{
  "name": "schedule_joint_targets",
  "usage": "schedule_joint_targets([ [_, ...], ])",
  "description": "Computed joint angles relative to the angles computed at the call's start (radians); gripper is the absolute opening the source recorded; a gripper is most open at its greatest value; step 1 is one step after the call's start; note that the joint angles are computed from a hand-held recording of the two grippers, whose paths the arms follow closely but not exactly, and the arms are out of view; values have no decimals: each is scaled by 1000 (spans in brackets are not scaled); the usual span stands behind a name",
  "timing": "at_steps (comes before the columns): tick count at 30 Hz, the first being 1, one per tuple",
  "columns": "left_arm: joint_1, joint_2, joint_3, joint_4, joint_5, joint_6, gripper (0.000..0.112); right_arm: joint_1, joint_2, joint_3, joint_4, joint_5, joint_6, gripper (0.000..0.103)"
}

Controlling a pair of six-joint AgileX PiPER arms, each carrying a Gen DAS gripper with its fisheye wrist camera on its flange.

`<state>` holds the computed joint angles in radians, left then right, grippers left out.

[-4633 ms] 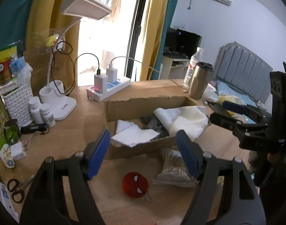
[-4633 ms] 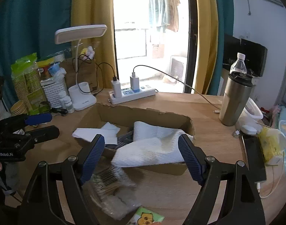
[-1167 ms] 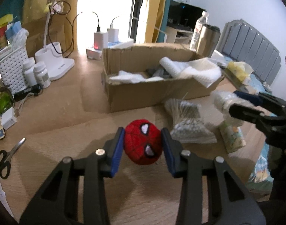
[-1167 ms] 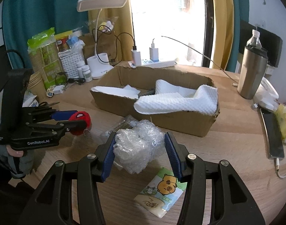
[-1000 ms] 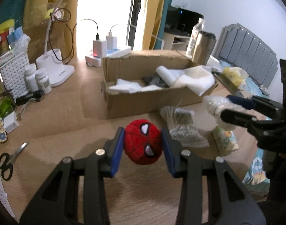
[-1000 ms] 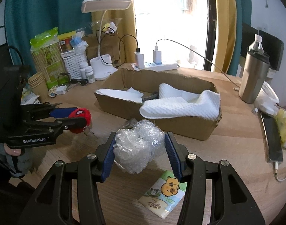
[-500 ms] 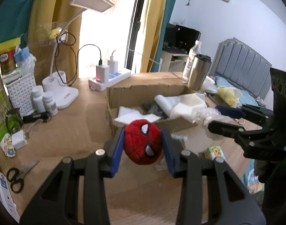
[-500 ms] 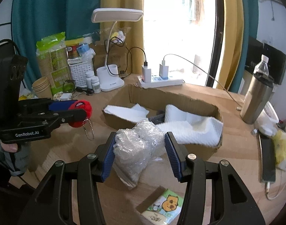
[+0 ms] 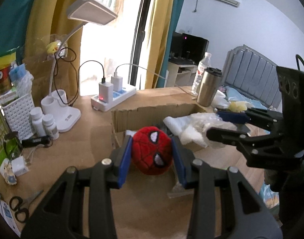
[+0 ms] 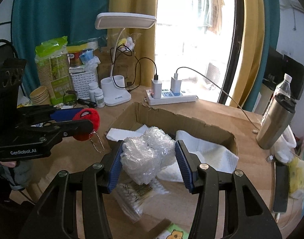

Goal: Organize soft objects
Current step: 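Carry both items into the box and open both grippers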

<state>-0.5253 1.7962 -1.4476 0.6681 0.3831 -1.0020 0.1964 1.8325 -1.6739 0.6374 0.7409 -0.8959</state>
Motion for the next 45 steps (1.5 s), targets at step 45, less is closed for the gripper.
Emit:
schedule_joint_targets([
  [45, 129, 448, -597, -502, 207, 544, 47, -20, 442, -559, -108, 191, 237, 60],
])
